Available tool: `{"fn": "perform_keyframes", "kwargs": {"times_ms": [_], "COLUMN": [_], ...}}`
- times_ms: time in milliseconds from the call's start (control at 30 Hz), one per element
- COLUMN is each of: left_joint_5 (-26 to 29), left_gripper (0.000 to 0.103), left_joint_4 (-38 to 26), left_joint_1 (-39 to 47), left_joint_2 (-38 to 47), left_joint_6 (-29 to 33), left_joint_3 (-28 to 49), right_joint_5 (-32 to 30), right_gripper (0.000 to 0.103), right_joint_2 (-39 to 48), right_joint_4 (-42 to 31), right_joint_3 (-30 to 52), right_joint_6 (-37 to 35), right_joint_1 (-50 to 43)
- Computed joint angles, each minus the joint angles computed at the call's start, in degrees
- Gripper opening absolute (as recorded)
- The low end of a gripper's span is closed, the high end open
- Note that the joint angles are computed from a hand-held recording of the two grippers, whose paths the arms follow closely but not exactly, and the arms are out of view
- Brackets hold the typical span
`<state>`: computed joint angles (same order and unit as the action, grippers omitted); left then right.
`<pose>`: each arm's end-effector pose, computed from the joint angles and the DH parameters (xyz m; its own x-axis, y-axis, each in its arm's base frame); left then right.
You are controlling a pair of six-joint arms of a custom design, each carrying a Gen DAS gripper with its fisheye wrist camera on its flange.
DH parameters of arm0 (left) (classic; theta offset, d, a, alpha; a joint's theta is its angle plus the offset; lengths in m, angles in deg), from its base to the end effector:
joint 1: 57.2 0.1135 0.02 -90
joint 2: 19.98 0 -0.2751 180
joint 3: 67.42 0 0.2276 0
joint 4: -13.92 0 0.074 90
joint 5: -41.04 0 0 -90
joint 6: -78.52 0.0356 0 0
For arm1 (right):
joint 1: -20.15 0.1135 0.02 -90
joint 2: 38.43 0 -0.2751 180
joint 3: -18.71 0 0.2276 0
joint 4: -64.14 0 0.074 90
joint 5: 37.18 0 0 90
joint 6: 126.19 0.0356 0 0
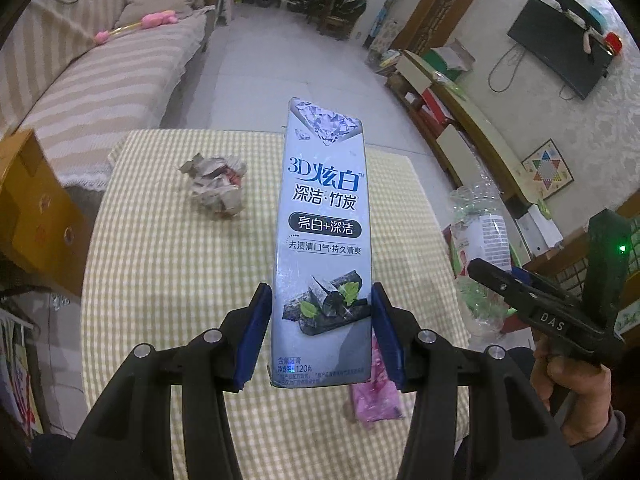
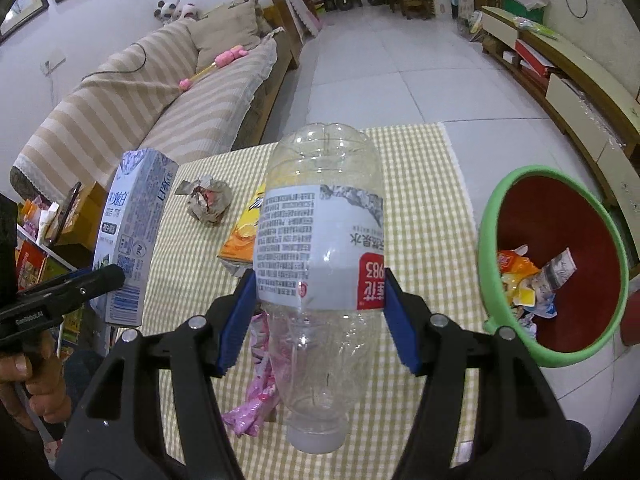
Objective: Collect trash
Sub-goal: 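Lift both held items and carry them toward the bin, then hold both items over the bin and open both tools to drop them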
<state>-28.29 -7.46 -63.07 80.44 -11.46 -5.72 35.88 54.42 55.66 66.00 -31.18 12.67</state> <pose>0.2980 -0.0433 0.1487 -0.8623 0.0890 -0.4986 0.2710 0.9127 -0.3058 0.2557 -0.0231 0.1383 -0.8034 0.1897 -0.5644 0.0251 0.9578 0.2862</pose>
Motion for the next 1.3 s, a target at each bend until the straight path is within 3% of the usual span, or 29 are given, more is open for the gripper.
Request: {"fn": "perform_keyframes", "kwargs": {"times_ms": [567, 933, 1300], "left_joint_5": [-4.2, -5.7, -5.5], "left_gripper": [0.047, 0.047, 0.047], "left_joint_4": [-2.3, -6.0, -11.2], "left_joint_1": [-19.2, -30.7, -37.1], "left_joint_2": [6.3, 16.1, 26.4], "left_joint_6": [-9.4, -13.5, -16.6], "left_joint_3": [12.9, 27.1, 41.6], "right_joint_5": [-8.8, -12.8, -15.1], "right_gripper": [0.059, 0.059, 0.059], "right_joint_2": [0.7, 8.6, 16.6], "right_joint_4": [-7.8, -11.8, -13.6], "right_joint_3": [5.8, 14.8, 22.5], "right_joint_6": [-12.0, -18.4, -20.7], "right_joint_1": [-23.5, -36.9, -44.0]}}
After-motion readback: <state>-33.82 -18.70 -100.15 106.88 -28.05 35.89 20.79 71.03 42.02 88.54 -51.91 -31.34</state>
